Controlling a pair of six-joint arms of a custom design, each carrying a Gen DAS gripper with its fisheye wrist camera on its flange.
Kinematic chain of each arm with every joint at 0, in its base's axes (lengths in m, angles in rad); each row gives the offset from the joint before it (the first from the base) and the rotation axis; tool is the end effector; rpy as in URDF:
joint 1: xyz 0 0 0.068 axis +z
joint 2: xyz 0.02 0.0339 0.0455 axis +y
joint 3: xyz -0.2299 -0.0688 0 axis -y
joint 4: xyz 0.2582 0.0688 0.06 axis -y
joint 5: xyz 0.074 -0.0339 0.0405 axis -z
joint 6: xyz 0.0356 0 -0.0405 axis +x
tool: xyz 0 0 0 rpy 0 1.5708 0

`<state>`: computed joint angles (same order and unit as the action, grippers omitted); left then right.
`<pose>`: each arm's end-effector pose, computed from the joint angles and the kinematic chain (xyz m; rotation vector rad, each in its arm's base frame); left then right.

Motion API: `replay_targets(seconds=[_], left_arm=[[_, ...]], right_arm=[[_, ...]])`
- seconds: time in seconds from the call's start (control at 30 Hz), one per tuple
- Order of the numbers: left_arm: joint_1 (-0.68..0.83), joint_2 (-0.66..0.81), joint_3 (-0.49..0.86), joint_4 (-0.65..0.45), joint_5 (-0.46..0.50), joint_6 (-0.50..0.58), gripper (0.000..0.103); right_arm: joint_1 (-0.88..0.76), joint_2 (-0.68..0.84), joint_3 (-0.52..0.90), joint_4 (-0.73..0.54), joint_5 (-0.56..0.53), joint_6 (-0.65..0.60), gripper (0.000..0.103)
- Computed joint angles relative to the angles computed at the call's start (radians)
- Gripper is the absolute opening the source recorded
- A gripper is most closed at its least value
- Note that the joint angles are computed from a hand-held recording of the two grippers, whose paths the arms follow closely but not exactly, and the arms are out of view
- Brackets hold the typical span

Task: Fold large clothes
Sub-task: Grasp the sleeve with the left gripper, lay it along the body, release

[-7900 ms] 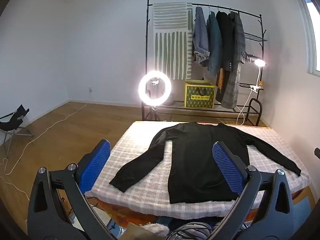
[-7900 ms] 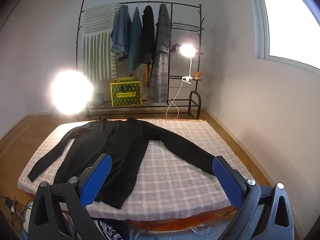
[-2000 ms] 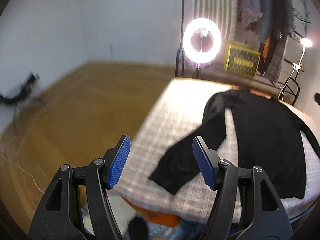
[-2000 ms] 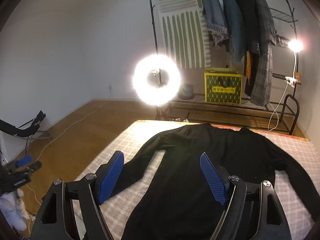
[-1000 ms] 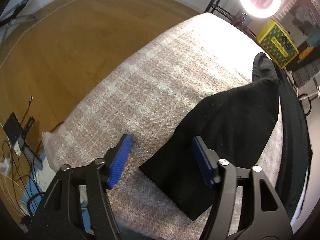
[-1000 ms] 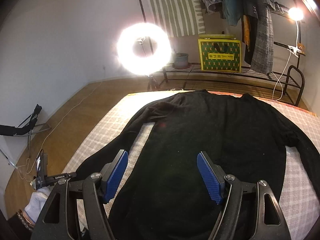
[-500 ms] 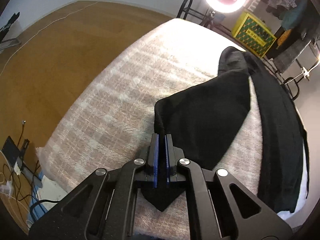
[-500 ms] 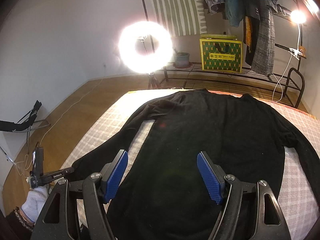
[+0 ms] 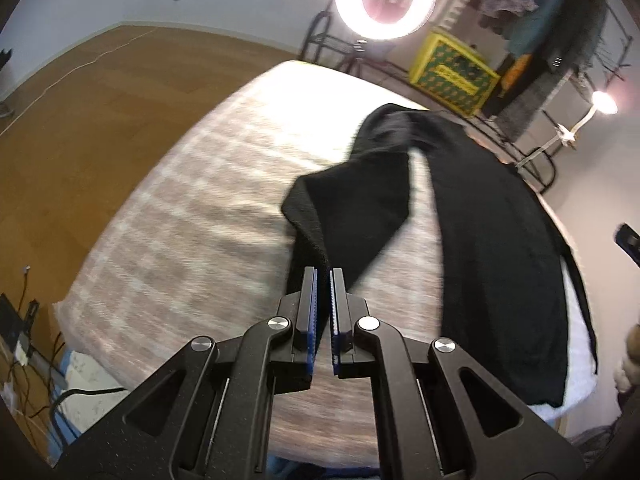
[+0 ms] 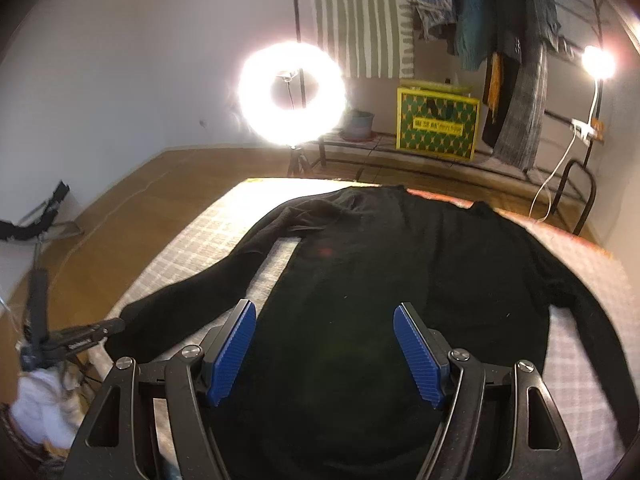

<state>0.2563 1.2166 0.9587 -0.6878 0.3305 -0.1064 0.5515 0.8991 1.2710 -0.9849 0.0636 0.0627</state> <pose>0.2624 0.0568 0.2340 -0.3151 2.4575 -0.3516 0.1590 0.0951 0.3802 -0.4961 2.1392 0.2780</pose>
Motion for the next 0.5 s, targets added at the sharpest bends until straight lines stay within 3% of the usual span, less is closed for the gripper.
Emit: replay_targets(seconds=[0.3, 0.5], left_arm=[[-0.200, -0.085, -0.009, -0.014, -0.045, -0.047, 0.003], [-0.198, -0.081, -0.029, -0.009, -0.050, -0.058, 0.003]], right_arm=[[0.014, -0.026, -0.009, -0.006, 0.032, -0.023, 0.075], [0.012, -0.050, -0.017, -0.013, 0.035, -0.032, 0.075]])
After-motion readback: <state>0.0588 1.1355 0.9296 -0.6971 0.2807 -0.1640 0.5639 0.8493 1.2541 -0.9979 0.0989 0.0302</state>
